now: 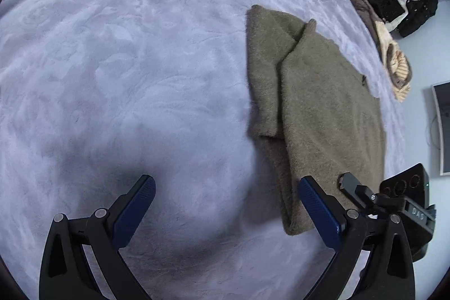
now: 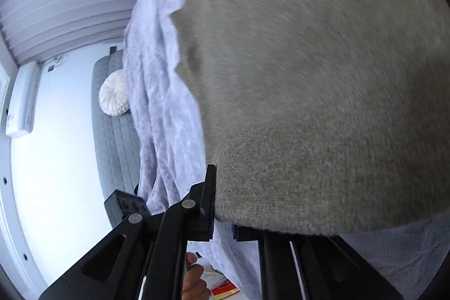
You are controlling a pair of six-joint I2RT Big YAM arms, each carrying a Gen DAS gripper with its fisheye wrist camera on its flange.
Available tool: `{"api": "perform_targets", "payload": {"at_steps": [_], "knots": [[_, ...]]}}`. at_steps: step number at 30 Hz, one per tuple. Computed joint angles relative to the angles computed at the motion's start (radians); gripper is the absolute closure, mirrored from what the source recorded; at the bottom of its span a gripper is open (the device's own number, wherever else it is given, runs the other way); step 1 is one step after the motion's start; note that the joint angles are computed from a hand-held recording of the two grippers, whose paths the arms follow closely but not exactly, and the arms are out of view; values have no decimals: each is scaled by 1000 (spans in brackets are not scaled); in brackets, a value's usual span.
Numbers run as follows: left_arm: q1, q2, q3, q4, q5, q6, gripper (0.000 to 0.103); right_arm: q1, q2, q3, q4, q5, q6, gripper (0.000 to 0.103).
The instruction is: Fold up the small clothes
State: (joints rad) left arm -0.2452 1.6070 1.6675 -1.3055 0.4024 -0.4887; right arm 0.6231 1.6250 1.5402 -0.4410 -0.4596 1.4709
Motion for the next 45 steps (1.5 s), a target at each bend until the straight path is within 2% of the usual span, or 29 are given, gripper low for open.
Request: {"api": "perform_targets", "payload": {"at_steps": [3,6,8,10,13,16,17,18,19,20,21,23,25,26,27,28,30,33,36,39,41,45], "knots": [[29,31,30,51,227,-37,1,-10,10,63,-55,-10,-89,94],[25,91,82,81,300,-48,1,-14,23,107,-92,-20,-141,94],[21,143,125,95,378,-47,1,-16,18,103,-103,-30,-164,94],[3,200,186,83,411,-41,1,-14,27,115,-114,-38,-173,94],[-35,283,307,16,363,-15,1,-8,23,105,-128,-50,-192,94],[-63,306,372,-26,289,11,1,-4,22,102,-144,-60,-209,94],[-77,324,415,-54,245,28,5,-4,20,100,-153,-68,-218,94],[-84,327,430,-83,211,54,17,-4,20,104,-175,-82,-234,94],[-94,345,466,-121,171,76,23,-5,23,115,-214,-100,-261,94],[-104,364,501,-160,135,98,26,-5,35,147,-289,-120,-313,94],[-111,375,520,-182,115,113,26,-4,56,203,-414,-136,-400,90],[-121,381,536,-194,88,131,26,-5,91,299,-625,-140,-560,90],[-121,371,526,-205,66,151,26,-8,100,362,-766,-89,-691,86],[-126,378,538,-217,47,153,26,-12,96,380,-809,-48,-738,81],[-128,386,550,-234,37,157,26,-18,91,397,-848,8,-776,69],[-127,382,544,-241,30,161,26,-25,82,402,-871,70,-802,65],[-132,387,552,-251,14,158,26,-54,75,409,-913,187,-822,65],[-143,393,569,-270,-18,160,26,-100,87,402,-946,245,-794,65],[-154,400,593,-301,-68,165,26,-129,52,312,-871,205,-751,69],[-171,401,608,-316,-130,168,26,-126,17,258,-844,217,-776,69],[-179,402,615,-320,-160,172,26,-119,24,270,-853,228,-790,69],[-185,398,617,-324,-193,175,26,-129,26,257,-828,207,-792,69]]}}
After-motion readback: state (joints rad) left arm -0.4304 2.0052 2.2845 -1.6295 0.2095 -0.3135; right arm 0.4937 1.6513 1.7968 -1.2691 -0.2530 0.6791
